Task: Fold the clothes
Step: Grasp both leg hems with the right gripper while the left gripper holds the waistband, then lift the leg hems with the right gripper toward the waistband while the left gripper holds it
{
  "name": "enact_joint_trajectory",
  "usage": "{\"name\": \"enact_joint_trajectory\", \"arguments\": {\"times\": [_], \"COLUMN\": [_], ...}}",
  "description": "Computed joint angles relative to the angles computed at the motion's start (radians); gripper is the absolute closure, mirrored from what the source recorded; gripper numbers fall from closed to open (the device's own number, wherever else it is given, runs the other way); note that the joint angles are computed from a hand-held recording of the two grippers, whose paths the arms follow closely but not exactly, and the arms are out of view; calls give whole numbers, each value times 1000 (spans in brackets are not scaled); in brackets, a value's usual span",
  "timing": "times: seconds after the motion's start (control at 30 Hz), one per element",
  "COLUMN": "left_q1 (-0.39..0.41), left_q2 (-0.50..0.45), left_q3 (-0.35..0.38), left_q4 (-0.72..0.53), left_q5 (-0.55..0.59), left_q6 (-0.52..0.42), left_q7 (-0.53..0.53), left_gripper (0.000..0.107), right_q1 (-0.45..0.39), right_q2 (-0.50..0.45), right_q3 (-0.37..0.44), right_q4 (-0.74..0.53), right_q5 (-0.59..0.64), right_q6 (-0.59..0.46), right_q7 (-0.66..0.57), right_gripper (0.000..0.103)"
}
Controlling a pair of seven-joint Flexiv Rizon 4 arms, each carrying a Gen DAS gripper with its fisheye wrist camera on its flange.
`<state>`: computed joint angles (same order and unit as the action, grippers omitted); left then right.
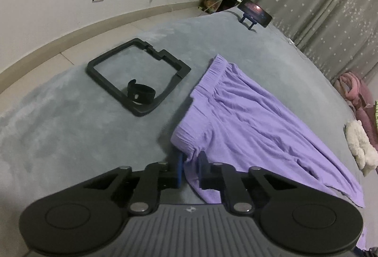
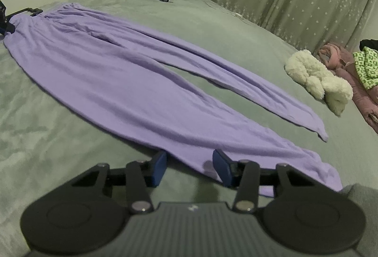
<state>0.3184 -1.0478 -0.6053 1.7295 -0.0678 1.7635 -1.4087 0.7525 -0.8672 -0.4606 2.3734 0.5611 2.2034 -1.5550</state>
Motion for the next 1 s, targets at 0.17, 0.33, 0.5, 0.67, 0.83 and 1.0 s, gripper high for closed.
{"name": "enact_joint_trajectory", "arguments": {"times": [0.17, 0.33, 0.5, 0.67, 0.83, 1.0], "left_q1": [25, 59, 75, 86, 75, 57], "left_q2": [-9, -16, -29, -40, -42, -26], "left_q3": [-27, -58, -73, -86, -72, -39], "left_q4": [15, 34, 32, 34, 24, 29], "left_q5": [27, 78, 122, 170, 213, 246], "left_q6": [34, 79, 103, 148, 197, 236], "left_q7": [1, -16, -39, -66, -113, -170], "left_gripper": [103, 103, 104, 105, 105, 105], "right_q1": [18, 128, 157, 203, 222, 251], "right_q2": [-12, -74, -99, -134, -159, -192], "right_q3": [-15, -111, -133, -178, -214, -250], "right_q4": [-15, -6, -11, -26, -53, -68], "right_q5": [2, 77, 148, 203, 260, 303], "right_q6": [-13, -7, 63, 47, 61, 60], "right_q7": [-14, 12, 23, 6, 4, -2], "right_gripper": [91, 98, 98, 98, 99, 99]}}
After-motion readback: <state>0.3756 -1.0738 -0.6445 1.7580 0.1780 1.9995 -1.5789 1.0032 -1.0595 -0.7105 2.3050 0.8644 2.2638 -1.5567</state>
